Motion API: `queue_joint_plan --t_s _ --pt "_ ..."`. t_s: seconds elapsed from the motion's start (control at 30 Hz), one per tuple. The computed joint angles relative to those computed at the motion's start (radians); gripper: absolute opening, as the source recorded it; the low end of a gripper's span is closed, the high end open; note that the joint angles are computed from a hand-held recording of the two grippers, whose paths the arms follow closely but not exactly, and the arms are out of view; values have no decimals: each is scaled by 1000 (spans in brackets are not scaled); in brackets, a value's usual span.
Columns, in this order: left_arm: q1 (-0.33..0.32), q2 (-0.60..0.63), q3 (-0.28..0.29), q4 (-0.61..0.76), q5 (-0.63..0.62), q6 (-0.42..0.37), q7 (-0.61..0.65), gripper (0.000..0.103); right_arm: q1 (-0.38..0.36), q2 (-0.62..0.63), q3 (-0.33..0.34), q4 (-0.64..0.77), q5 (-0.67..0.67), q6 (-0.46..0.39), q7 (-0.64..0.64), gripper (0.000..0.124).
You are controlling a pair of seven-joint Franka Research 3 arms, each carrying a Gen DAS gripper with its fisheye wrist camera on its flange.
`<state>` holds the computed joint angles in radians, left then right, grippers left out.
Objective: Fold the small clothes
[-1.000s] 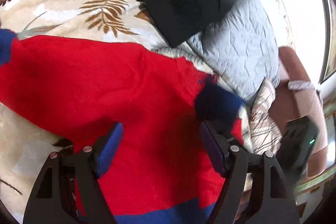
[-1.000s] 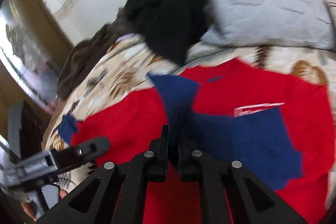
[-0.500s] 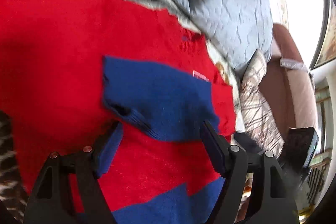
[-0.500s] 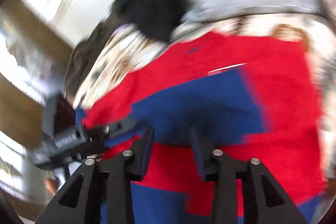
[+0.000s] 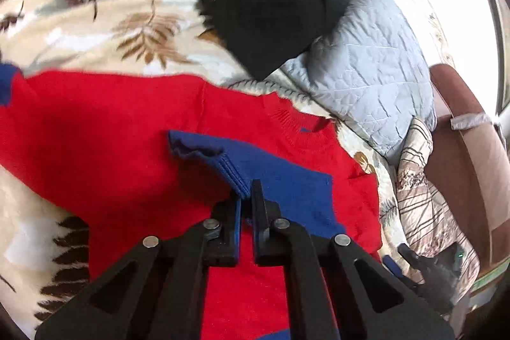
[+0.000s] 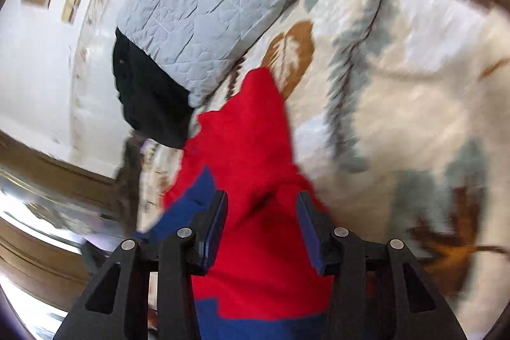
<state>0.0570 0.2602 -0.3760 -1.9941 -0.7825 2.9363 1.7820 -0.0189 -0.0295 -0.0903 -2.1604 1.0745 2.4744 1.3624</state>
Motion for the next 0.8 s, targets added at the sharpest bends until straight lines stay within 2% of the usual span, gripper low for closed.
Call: queue_joint_plan --t_s 0.07,0.13,0.23,0.3,0.37,0.4,0.43,0.47,0.5,0.53,0.6,0.63,0.7,0.77,0.8 --pt "17 8 -8 8 -29 -18 14 3 -5 37 -5 14 136 -38 -51 47" --pt "27 9 -13 12 -60 -31 38 3 -7 78 5 33 212 -58 -52 47" --pt "16 5 -15 7 -78 -24 53 3 -5 90 23 28 252 12 -15 43" --pt "-1 7 -1 8 -58 -27 41 3 -7 77 30 16 384 86 -82 9" --pt "-21 20 20 20 -1 -62 5 3 1 46 34 -1 439 183 -176 6" --pt "-44 37 45 35 61 -97 -53 3 7 41 35 -9 402 220 -163 6" --pt "-67 44 70 41 129 -114 -114 3 9 44 33 -17 294 231 -84 6" --pt "-91 54 97 47 205 -129 -178 3 7 61 25 -22 188 203 10 6" --pt "-99 60 109 53 258 -152 -222 4 3 73 16 -29 152 163 49 4" --pt "-72 58 87 55 241 -172 -214 4 -9 62 17 -41 186 139 26 5" --pt "3 36 22 38 104 -177 -131 4 -9 28 16 -55 122 138 63 14" --pt "23 13 3 17 32 -140 -87 4 -4 10 18 -61 81 153 84 15" --pt "22 -19 -1 -9 -44 -70 -26 9 14 -24 24 -62 70 211 31 17" --pt "22 -31 -13 -16 -117 -32 61 25 31 -27 27 -42 61 263 -20 28" --pt "8 -27 -4 -14 -115 -28 66 29 42 -15 30 -23 60 289 -46 30"
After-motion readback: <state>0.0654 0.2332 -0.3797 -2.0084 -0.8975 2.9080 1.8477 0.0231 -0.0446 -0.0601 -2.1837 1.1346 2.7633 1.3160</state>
